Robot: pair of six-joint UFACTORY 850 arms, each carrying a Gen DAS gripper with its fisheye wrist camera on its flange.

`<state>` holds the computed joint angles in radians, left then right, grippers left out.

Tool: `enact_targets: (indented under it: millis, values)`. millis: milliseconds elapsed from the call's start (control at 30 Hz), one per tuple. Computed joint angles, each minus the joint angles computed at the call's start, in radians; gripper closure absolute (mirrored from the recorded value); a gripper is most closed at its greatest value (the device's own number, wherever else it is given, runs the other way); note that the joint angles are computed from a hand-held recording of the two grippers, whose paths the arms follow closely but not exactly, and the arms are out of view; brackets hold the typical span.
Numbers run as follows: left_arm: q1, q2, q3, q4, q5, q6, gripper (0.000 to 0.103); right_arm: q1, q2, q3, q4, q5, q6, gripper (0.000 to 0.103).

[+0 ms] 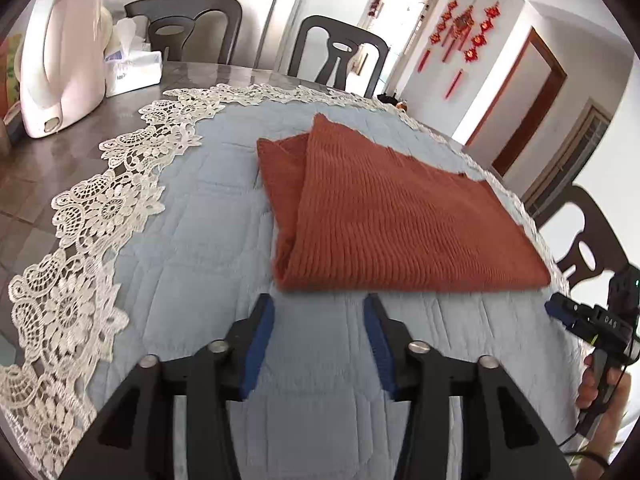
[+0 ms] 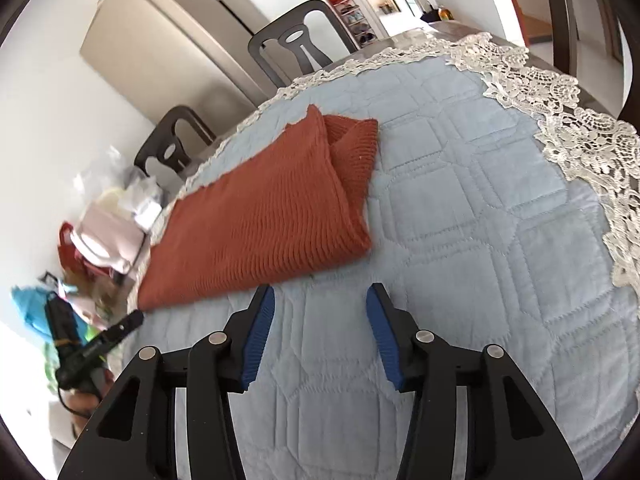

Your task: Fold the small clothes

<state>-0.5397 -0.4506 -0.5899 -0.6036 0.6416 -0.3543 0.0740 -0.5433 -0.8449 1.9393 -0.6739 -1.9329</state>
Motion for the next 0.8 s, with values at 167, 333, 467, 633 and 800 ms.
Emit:
enact_targets:
  millis: [167,333,467,633,800]
  values:
    - [0.065,-0.019,-0.02,0.121,0.017,-0.103,0.047,-0.013,-0.047,-0.056,-0.047,-0.054,0.096,0.054]
    - [0.133,-0.043,-0.058,0.31,0.0,-0.225,0.046,-0.022,-0.084,-0.097,-0.071,-0.099,0.16,0.054]
    - [0.15,-0.058,-0.079,0.361,0.006,-0.264,0.046,-0.022,-0.092,-0.109,-0.071,-0.102,0.171,0.054]
    - [0.144,-0.065,-0.091,0.353,0.008,-0.252,0.048,-0.008,-0.098,-0.127,-0.063,-0.064,0.171,0.077]
    - [0.141,-0.062,-0.099,0.311,-0.011,-0.197,0.075,0.001,-0.1,-0.134,-0.065,-0.039,0.163,0.086]
